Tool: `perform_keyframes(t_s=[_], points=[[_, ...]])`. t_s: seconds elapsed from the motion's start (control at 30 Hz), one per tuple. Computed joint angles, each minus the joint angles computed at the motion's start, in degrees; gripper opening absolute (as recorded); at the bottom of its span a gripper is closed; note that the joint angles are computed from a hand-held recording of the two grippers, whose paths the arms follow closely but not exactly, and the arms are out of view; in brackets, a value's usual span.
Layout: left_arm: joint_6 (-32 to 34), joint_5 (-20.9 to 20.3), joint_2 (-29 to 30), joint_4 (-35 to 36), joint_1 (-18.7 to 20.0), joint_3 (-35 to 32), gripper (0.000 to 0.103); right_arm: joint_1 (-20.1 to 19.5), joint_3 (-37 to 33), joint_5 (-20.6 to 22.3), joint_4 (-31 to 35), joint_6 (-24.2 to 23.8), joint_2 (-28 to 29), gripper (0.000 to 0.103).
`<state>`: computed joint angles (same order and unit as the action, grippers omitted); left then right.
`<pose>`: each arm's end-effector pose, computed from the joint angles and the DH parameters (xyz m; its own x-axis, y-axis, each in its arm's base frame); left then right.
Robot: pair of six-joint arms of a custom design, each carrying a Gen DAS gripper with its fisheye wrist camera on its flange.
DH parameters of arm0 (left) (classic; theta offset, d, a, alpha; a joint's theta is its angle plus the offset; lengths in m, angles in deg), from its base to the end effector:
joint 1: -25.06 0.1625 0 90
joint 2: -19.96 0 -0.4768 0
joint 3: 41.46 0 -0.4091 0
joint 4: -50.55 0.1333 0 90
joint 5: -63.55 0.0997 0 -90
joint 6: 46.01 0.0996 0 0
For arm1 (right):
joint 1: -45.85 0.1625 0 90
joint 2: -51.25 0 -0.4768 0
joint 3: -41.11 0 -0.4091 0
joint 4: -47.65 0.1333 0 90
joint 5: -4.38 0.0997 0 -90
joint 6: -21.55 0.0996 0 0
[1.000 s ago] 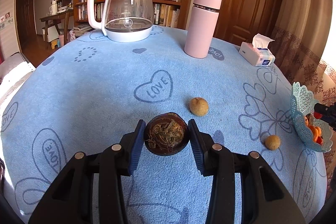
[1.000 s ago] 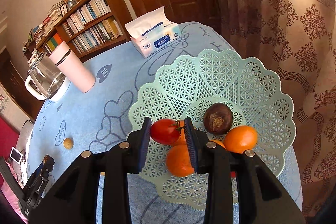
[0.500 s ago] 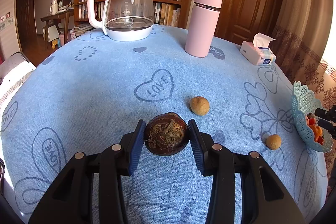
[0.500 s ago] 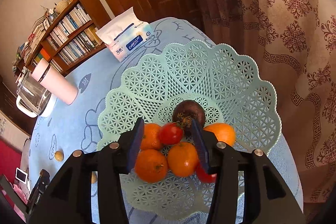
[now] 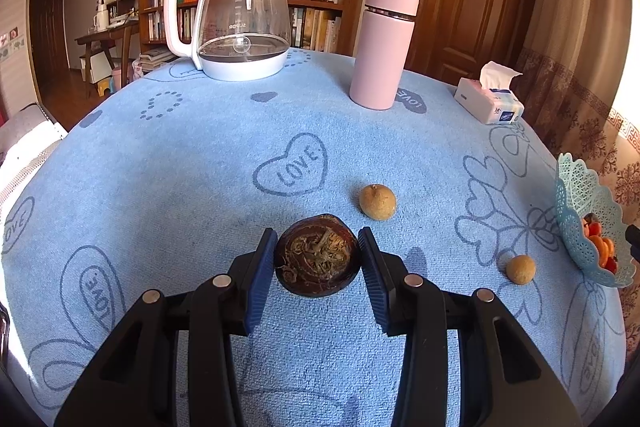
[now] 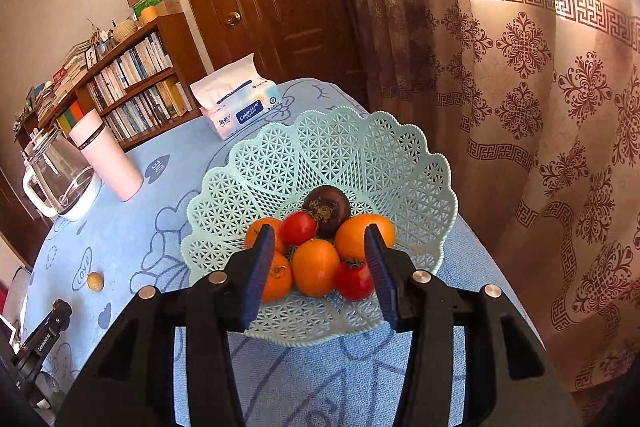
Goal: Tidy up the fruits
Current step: 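Carry the red tomato into the green basket and open the right tool, then carry the dark brown fruit into the green basket and open the left tool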
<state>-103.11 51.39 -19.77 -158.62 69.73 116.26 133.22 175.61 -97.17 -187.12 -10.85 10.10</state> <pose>-0.0333 -0.3572 0.0871 -0.6852 -0.5165 -0.5136 0.2498 0.4957 -0.8318 0.0915 -0.4783 0.0849 -0.8356 -0.1638 0.5243 -0.4964 0.6338 -0.5931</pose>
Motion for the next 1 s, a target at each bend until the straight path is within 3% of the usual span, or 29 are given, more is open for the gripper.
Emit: perform_keyframes(t_s=[0.27,0.47,0.57,0.83,1.0], points=[[-2.3,0.2,-1.5,5.2,-0.5,-0.2,0.042,-3.2,3.9,2.6,-8.9,-1.5,2.0,0.048],[2.3,-3.2,-0.6,1.4,-2.2,-1.3,0.042,-4.5,4.8,5.0,-10.9,-2.5,2.1,0.049],[6.8,-4.5,0.6,-1.0,-3.7,-2.8,0.042,-4.7,4.9,6.1,-11.5,-3.4,2.4,0.049],[26.4,-10.4,3.7,-11.8,-5.4,-9.9,0.042,-5.7,5.8,9.4,-14.0,-5.2,3.4,0.049],[34.8,-14.5,4.5,-13.0,-5.0,-14.8,0.042,-6.8,6.1,11.3,-13.9,-3.9,3.1,0.051]])
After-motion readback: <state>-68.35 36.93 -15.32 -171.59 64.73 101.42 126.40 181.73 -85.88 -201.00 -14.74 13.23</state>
